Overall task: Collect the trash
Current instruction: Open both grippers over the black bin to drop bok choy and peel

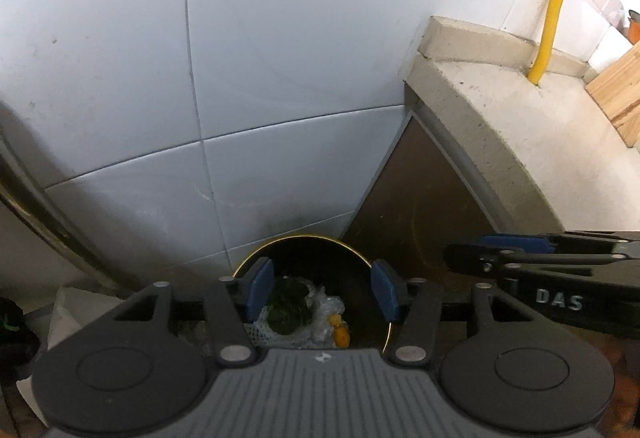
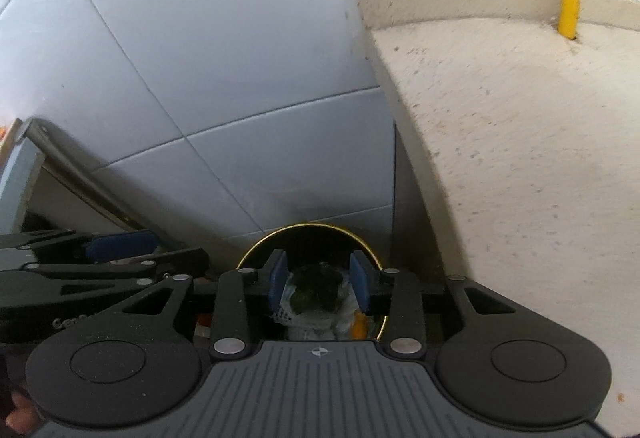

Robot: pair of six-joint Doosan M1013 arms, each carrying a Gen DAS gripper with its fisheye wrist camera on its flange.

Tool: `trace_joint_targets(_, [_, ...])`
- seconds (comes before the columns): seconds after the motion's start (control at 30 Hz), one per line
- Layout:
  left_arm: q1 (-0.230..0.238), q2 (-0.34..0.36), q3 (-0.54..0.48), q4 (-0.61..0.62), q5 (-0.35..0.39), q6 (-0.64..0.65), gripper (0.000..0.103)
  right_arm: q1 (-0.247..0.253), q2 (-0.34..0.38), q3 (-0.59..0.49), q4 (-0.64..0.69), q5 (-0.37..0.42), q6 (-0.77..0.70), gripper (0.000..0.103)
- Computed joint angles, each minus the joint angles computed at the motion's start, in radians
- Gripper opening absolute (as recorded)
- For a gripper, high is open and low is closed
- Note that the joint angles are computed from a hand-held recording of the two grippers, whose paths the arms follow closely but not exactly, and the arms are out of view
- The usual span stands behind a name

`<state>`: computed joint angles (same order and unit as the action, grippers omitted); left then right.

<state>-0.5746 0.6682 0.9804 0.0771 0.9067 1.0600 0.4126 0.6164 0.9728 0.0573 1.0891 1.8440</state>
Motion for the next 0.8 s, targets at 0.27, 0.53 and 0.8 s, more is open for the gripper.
trace_joint_targets(0.27, [-0.002, -0.01, 0.013, -0.021, -0.044, 0.044, 0.048, -0.002, -0.048, 0.034, -0.023, -0.024, 0.01, 0.048])
trace_joint_targets(0.53, [-0.008, -0.019, 0.026, -0.016, -0.077, 0.08, 0.048, -0.004, -0.081, 0.06, -0.041, -0.066, 0.017, 0.051])
trace_joint_targets(0.8, [-0.021, -0.027, 0.022, -0.069, -0.111, 0.144, 0.048, -0.015, -0.134, 0.115, -0.071, -0.116, 0.058, 0.052])
